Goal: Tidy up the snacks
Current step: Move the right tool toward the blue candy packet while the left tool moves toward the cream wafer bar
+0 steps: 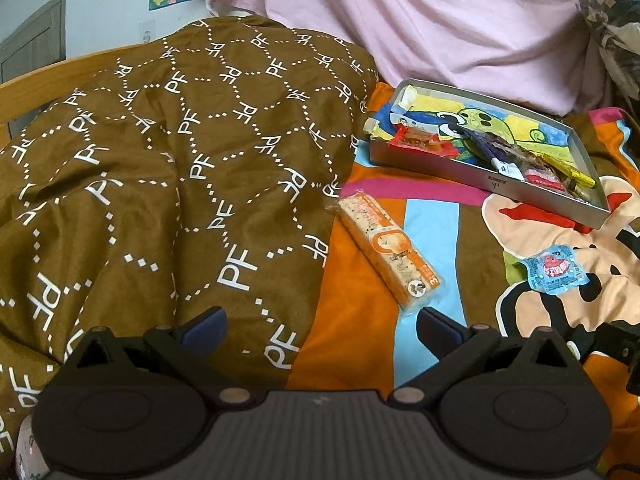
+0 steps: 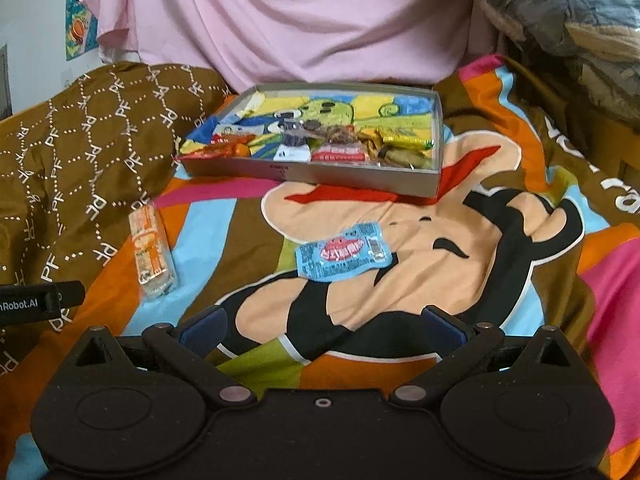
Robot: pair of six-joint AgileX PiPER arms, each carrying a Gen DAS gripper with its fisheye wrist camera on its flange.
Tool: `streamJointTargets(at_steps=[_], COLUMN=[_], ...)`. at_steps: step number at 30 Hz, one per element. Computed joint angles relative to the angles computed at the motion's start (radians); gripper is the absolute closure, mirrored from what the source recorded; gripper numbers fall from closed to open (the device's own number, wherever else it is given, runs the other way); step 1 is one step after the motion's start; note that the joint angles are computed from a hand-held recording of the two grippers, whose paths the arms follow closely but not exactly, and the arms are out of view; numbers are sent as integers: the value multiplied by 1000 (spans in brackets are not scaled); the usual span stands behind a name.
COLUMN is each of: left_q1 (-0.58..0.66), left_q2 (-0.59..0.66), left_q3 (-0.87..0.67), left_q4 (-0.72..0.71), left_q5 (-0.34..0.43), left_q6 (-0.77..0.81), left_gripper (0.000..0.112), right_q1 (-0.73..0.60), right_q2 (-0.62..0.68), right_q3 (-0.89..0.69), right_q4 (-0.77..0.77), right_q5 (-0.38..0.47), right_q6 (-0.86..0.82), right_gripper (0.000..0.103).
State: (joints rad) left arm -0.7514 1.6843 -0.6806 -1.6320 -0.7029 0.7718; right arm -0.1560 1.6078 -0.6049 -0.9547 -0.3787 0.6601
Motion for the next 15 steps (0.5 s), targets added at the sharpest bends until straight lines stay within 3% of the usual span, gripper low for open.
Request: streamJointTargets(at_steps=[15], left_q1=[70], left_q2=[50], left_q3=[-87], left_q4=[-17], left_q5=[53], left_q6=[66], left_gripper=[10], right_q1=[17], right_q2=[86], right_q3=[-161], right_q4=[-330], right_q5=[52], right_q6=[281], right_gripper=[1])
